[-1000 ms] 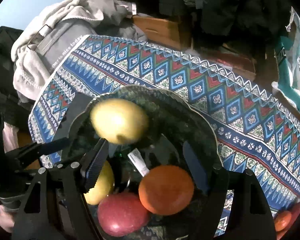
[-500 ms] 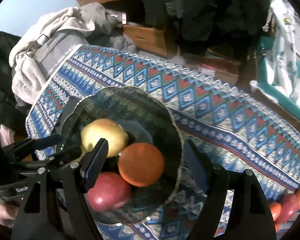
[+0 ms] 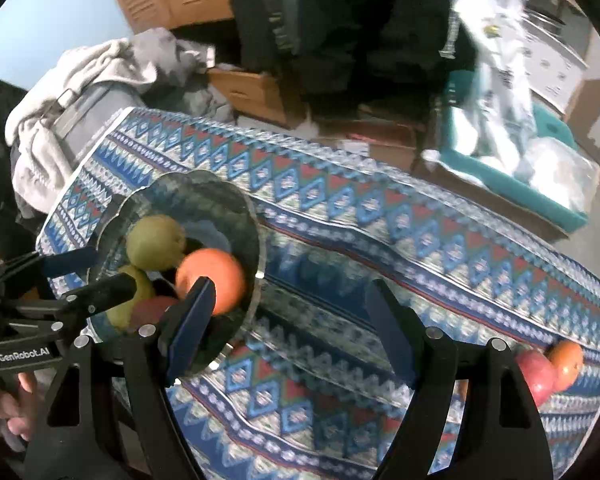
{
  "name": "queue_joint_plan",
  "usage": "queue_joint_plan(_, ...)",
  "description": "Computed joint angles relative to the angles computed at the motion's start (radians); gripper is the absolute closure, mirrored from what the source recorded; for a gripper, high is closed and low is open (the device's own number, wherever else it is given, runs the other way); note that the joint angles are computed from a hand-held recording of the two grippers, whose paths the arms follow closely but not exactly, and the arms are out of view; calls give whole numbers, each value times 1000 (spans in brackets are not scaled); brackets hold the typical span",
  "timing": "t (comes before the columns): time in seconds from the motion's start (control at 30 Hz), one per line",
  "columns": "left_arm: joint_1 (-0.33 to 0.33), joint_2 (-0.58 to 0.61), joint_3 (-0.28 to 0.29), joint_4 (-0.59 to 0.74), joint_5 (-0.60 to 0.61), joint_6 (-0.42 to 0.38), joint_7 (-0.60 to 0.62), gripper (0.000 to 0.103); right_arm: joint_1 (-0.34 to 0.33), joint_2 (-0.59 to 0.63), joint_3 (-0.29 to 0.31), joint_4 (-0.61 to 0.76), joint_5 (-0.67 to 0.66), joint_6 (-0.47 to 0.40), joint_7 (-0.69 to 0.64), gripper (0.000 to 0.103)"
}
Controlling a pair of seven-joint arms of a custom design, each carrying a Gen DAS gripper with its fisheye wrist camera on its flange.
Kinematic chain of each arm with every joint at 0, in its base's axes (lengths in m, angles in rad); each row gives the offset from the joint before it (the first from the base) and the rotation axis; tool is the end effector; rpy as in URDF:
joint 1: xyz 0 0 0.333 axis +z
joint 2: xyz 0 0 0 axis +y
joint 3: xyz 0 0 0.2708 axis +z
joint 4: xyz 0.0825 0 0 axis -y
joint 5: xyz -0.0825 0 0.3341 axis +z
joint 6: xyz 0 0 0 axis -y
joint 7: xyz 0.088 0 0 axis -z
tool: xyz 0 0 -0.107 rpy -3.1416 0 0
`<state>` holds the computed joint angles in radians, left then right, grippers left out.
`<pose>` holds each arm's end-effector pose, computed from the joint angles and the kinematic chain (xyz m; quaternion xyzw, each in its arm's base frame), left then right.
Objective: Organize fruits
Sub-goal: 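Withdraw both tools from the bowl toward the remaining loose fruits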
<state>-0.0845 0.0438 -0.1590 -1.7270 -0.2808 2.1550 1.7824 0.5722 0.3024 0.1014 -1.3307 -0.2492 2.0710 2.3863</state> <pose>0.5411 -0.1444 0.5501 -0.5602 0.7955 -0.2282 0.0363 0.5009 0.3707 0.5709 -0.6575 0.7140 -0.1141 0.2120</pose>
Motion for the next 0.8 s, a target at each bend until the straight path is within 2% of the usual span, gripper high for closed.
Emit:
queue_joint_plan(0.17, -27, -21, -19, -10, 0, -2, 17, 26, -14, -135, 3, -160, -39, 5, 50, 24)
queue_joint_plan(0.43, -85, -47, -46, -17, 17, 0, 22, 25, -81, -344, 42, -399, -58, 35, 121, 24)
queue_joint_plan(0.8, -161, -40, -82, 7, 41, -16, 26, 25, -174, -577, 88, -617, -48, -8, 159, 23)
